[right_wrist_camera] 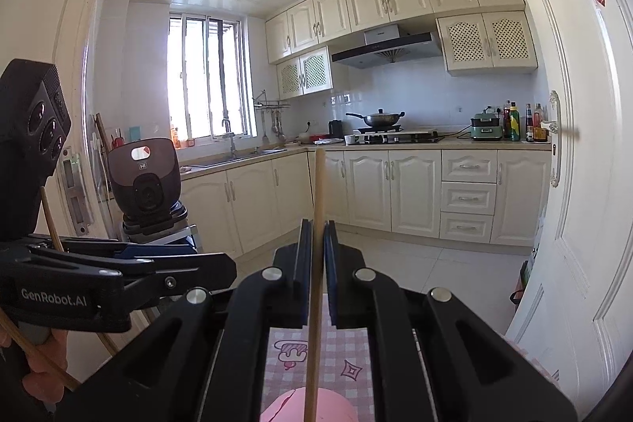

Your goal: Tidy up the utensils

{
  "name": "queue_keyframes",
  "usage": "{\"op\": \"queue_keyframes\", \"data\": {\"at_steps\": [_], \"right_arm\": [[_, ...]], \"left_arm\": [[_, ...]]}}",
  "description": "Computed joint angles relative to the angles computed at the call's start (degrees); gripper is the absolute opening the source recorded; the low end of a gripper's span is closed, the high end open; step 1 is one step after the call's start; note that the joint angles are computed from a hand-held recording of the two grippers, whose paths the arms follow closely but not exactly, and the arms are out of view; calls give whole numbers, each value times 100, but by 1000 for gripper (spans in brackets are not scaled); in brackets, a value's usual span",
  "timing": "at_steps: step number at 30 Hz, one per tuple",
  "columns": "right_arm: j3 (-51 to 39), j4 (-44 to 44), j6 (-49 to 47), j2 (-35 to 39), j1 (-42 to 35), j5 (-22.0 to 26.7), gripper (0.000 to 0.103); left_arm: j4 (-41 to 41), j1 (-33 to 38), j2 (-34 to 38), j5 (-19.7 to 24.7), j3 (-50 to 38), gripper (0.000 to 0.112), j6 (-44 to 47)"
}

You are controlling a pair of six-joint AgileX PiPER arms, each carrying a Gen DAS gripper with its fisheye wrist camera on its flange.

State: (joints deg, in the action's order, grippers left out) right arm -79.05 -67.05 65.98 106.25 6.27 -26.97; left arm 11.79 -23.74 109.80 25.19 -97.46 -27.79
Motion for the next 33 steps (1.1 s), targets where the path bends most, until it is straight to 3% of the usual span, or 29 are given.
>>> {"op": "queue_keyframes", "data": {"at_steps": [12,20,25,33], "right_arm": [[-167,317,-270,139,-3,-49,6],[-682,437,-179,485,113,-107,5],[-944,742,-457,623,255,-10,5],[-1607,524,-46,970,382,-44,5]], "left_arm": [[841,-40,123,-54,-131,56,-788],[799,100,200,-174,-204,56,-698],[-66,365,178,-529,-121,56,-55],[841,459,17,-909,114,56,-793]]}}
